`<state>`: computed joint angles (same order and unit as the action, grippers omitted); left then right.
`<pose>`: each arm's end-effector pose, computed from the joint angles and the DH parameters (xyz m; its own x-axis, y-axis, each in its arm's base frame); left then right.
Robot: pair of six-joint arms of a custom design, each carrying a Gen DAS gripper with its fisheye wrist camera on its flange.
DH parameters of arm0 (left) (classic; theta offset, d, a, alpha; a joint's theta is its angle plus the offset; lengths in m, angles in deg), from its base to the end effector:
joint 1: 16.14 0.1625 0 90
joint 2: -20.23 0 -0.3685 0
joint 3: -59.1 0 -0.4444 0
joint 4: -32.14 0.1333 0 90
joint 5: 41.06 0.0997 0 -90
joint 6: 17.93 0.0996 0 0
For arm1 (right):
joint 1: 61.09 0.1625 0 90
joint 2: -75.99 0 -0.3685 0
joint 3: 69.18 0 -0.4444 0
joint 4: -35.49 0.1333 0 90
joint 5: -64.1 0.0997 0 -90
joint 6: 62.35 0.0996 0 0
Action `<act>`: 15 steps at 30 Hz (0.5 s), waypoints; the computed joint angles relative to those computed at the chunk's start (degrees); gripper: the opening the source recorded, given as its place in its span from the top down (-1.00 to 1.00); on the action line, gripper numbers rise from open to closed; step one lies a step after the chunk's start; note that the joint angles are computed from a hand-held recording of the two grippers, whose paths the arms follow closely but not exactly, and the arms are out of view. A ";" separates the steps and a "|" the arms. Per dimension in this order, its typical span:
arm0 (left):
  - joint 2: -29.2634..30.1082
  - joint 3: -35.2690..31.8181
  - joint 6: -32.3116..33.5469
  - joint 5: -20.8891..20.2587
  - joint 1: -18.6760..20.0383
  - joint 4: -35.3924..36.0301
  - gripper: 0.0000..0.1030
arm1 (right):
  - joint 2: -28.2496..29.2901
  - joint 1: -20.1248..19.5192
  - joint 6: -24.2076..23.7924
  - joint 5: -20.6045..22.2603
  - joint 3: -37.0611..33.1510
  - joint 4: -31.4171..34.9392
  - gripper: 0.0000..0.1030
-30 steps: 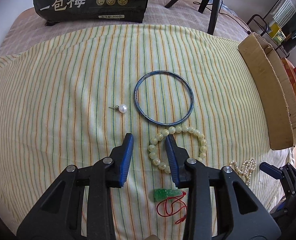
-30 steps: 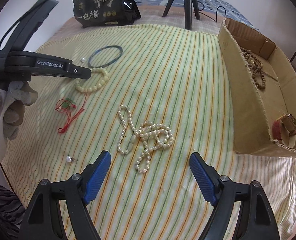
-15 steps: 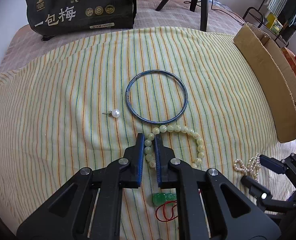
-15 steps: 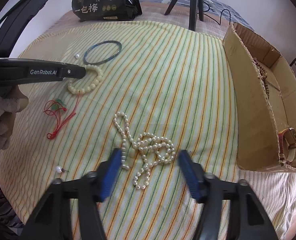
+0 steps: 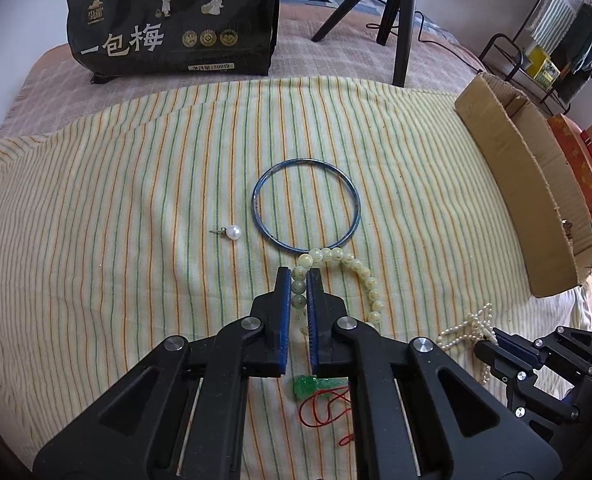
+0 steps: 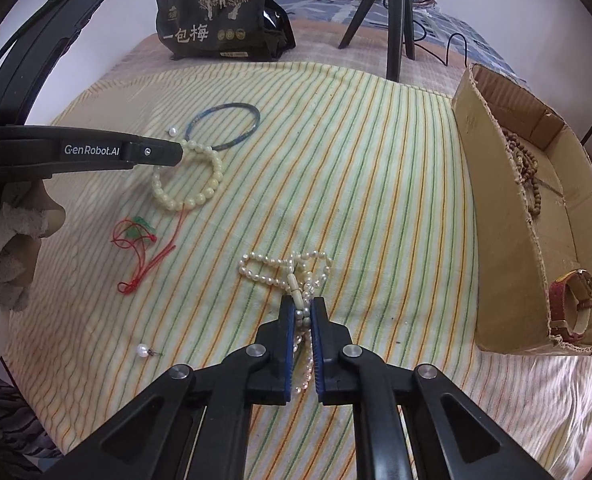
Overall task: Organize jewelry
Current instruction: 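Close the left tool on the cream bracelet while the right tool grips the pearl necklace, lift both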
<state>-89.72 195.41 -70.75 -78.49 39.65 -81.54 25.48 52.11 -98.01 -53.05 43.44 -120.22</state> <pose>-0.0319 -0.4248 0.2464 -0.7386 -0.4331 -0.5166 -0.0444 0.7959 -0.6037 0.2963 -0.4684 -0.0281 -0.4445 -0.7982 0.4066 -0.8028 0.5563 0.2145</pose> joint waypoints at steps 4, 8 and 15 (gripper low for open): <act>-0.59 0.23 -0.71 0.25 -1.49 0.18 0.90 | -0.87 0.25 0.14 1.19 0.28 -0.27 0.90; -0.58 -0.03 -1.20 0.91 -2.68 0.25 0.90 | -1.54 0.37 0.34 1.93 0.39 -0.48 0.90; -1.80 -0.27 -0.92 1.71 -4.35 -0.81 0.90 | -4.31 0.63 1.21 5.22 0.55 -0.77 0.90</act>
